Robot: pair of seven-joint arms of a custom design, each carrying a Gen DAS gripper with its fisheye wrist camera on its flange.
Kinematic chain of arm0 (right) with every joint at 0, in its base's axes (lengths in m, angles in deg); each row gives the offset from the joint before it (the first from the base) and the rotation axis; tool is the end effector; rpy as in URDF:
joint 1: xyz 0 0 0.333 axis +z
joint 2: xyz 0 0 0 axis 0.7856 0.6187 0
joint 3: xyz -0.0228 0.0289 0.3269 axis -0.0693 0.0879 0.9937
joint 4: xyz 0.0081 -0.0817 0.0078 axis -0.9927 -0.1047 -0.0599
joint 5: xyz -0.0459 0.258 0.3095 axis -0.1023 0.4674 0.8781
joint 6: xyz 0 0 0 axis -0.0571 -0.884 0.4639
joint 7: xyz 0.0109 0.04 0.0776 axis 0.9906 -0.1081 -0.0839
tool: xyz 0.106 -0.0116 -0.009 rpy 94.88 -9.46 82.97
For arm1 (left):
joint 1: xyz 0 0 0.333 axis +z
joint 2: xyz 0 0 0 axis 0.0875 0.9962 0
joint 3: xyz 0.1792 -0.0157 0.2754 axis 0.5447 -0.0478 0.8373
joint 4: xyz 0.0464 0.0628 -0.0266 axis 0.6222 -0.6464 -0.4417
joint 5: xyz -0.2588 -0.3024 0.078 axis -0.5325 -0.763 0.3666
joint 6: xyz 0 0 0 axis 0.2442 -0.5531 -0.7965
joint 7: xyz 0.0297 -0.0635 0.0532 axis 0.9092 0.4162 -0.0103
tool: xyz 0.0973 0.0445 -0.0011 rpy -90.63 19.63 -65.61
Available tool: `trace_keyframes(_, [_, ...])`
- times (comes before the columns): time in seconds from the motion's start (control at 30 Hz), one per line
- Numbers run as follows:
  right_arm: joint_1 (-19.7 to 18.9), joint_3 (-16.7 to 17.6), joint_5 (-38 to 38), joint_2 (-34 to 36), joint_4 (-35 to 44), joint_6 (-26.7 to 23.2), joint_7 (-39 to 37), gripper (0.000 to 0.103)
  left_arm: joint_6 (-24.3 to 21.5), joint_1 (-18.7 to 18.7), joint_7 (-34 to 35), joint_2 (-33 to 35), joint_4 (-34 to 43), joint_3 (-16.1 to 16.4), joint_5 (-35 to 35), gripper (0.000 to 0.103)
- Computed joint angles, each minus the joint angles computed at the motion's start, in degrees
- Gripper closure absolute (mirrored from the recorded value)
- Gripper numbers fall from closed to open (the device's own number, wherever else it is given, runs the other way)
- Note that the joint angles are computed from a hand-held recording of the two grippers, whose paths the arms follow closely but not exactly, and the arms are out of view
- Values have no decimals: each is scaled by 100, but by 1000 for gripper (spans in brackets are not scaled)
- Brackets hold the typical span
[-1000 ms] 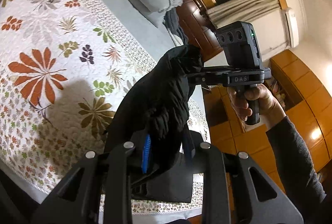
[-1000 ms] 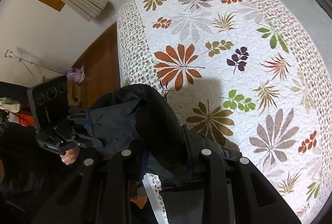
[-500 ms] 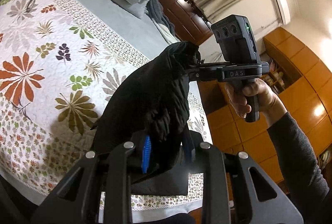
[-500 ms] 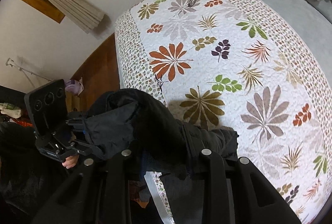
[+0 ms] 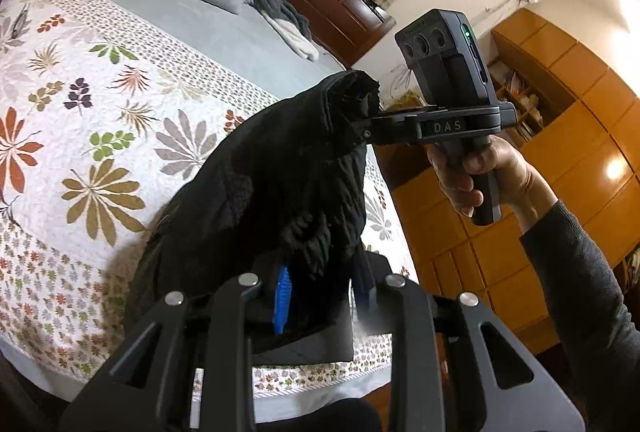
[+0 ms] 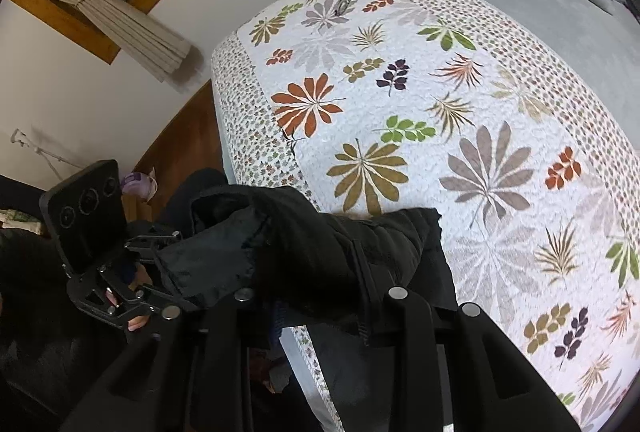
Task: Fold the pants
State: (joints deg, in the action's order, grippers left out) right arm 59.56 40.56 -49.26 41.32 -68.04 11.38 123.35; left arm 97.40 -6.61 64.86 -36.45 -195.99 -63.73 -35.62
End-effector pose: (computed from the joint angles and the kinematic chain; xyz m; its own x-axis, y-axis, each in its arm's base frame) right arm 0.6981 0.2179 0.6387 0.5936 -0.6090 -0.5260 -0.8038 -0.4805 -0.3508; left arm 0.5509 -0.2355 0.5934 -0.4298 -0.5651 0.7042 -0.8498 -0.0105 -0.5270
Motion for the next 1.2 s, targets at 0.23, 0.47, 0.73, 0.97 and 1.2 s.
trace_keyframes(0.23, [-185,-144,227,-872,-1519,488,-506,74,246,-185,42,-22,-101,-155,217,79])
trace_keyframes(0.47, [-286,-325,492,-1585,-2819,921,-1032,74,725,-514,2,-5,-197,-350,837,79])
trace_keyframes(0.73, [-441,-594,906,-2316,-4385,1419,-1758,73,1042,-834,-338,302,-169,-606,1732,79])
trace_keyframes(0.97, [-547,-792,1141,-2644,-5309,1687,-2343,72,1322,-1038,-779,574,-186,-836,2463,79])
trace_keyframes(1.2, [-666,-937,1365,-2827,-6032,1858,-2718,72,1416,-1126,-1187,919,-115,-1029,2994,79])
